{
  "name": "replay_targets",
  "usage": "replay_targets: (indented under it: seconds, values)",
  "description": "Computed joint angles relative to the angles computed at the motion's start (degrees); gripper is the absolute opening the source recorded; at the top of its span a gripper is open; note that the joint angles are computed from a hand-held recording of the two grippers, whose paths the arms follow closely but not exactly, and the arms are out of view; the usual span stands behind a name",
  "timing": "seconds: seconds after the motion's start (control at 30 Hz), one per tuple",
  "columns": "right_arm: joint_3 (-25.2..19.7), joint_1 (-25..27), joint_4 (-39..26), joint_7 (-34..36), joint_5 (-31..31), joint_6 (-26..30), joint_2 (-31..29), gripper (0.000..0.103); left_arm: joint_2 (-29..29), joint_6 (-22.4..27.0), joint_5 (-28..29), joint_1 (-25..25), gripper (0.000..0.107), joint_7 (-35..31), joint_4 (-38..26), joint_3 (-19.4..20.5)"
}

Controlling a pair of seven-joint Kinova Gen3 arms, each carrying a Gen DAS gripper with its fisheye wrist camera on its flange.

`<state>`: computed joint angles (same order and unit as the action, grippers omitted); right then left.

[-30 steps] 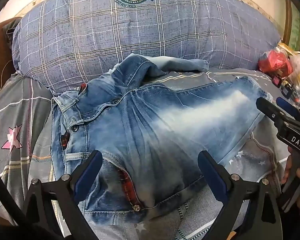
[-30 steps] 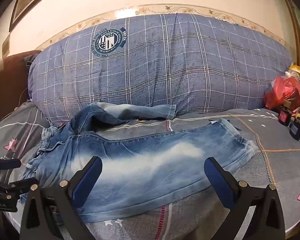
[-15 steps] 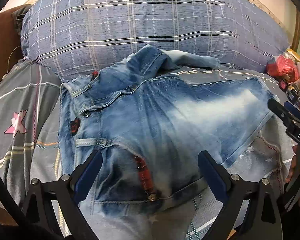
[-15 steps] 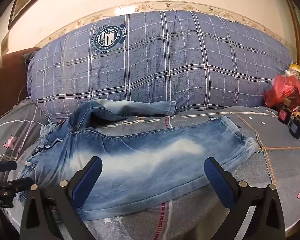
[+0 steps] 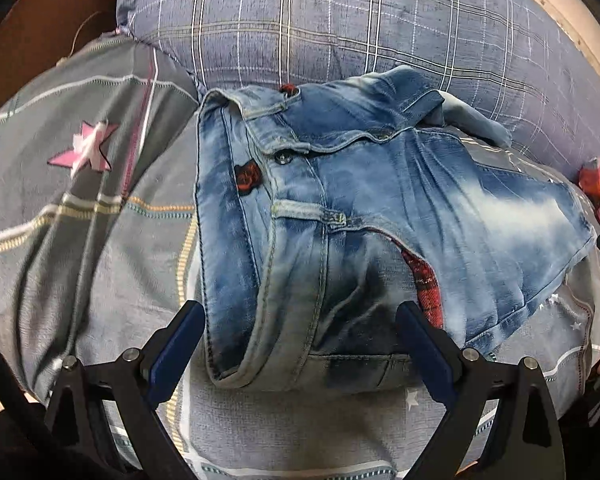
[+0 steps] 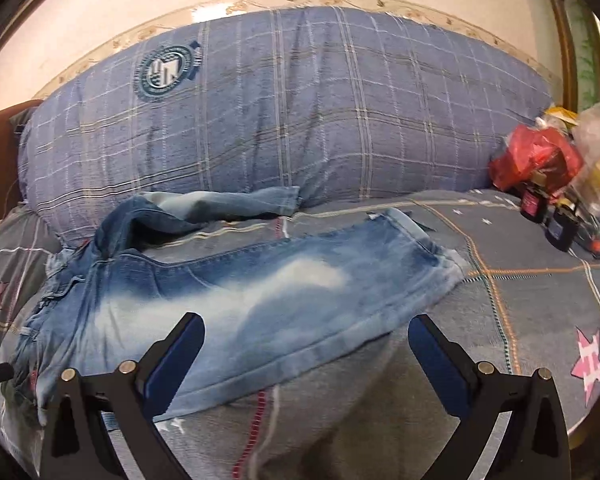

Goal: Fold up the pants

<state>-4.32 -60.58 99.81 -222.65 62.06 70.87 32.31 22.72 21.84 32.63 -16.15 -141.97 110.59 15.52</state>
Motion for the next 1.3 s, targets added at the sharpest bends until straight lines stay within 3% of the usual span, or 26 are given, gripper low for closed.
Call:
replay_targets:
  seconds: [0.13,0.2,0.27,0.37,0.4,0.47,0.57,0.63,0.7,0.77,0.97,1.03,1.07,1.2,1.3]
  values:
    - [-0.3,1.6,0.8,-1.1,-2.3,-2.5,-0.8,0.103,2.1,3.2,0.4,-0.1,0.096,-0.6,-1.1,1.0]
    - [-0.4,2.6,1.1,-0.9,-3.7,-3.7,-1.0,0.103,2.7,0.8,-2.3,2.8,0.096,1.4,-0.5,0.1]
    - [-0.5,3.6,1.6,-0.6,-5.2,-5.6,-1.4,0.103,3.2,-3.6,-3.0,2.3,0.095,0.0,1.5,2.1]
    - [-0.3,5.8,3.0,-0.1,-7.6,-9.7,-2.5,0.103,2.2,-8.5,-0.8,0.1,0.061,-3.4,4.5,5.4]
    - [-0.1,5.9,3.3,-0.2,-8.0,-10.4,-2.8,0.103,1.0,-10.4,-1.7,1.0,0.021,-2.8,5.2,4.5]
    - [0.6,6.4,4.7,-1.9,-8.4,-12.0,-3.7,0.103,1.0,-11.4,-4.3,2.6,0.009,-0.2,4.7,1.7]
    - [1.2,7.3,6.0,-3.8,-8.5,-14.1,-4.8,0.103,2.3,-7.4,-4.6,-0.7,0.009,1.0,2.1,3.0]
    - [1.3,8.3,5.8,-2.7,-8.8,-14.8,-4.7,0.103,2.1,-5.5,-4.6,-0.2,0.009,0.9,1.4,2.1]
    - [1.4,9.5,5.2,-1.0,-9.5,-15.3,-4.5,0.103,2.0,-4.1,-1.1,1.4,0.009,-2.2,0.4,0.0]
    - [2.1,10.5,5.1,-0.4,-9.5,-16.5,-4.3,0.101,1.3,-4.9,0.3,2.5,0.009,-3.9,1.2,-1.0]
    - [3.3,13.1,3.9,2.5,-10.5,-19.3,-3.3,0.071,1.6,-7.8,-5.1,4.7,0.009,0.9,1.7,-1.5]
    - [3.4,12.8,1.9,5.7,-12.2,-16.6,-2.3,0.046,1.9,-8.8,-7.4,5.4,0.009,2.6,1.7,-1.8]
    - [3.5,12.4,1.0,7.3,-12.8,-15.0,-1.9,0.027,1.9,-9.3,-8.7,5.3,0.009,3.4,1.8,-1.4]
    - [3.2,10.3,-1.0,9.7,-13.8,-9.7,-1.5,0.017,1.8,-11.4,-9.7,3.2,0.008,3.4,2.8,1.1]
    - [3.4,7.9,-3.4,11.5,-15.3,-3.9,-0.8,0.007,1.8,-13.4,-14.0,1.0,0.007,6.9,3.4,3.4]
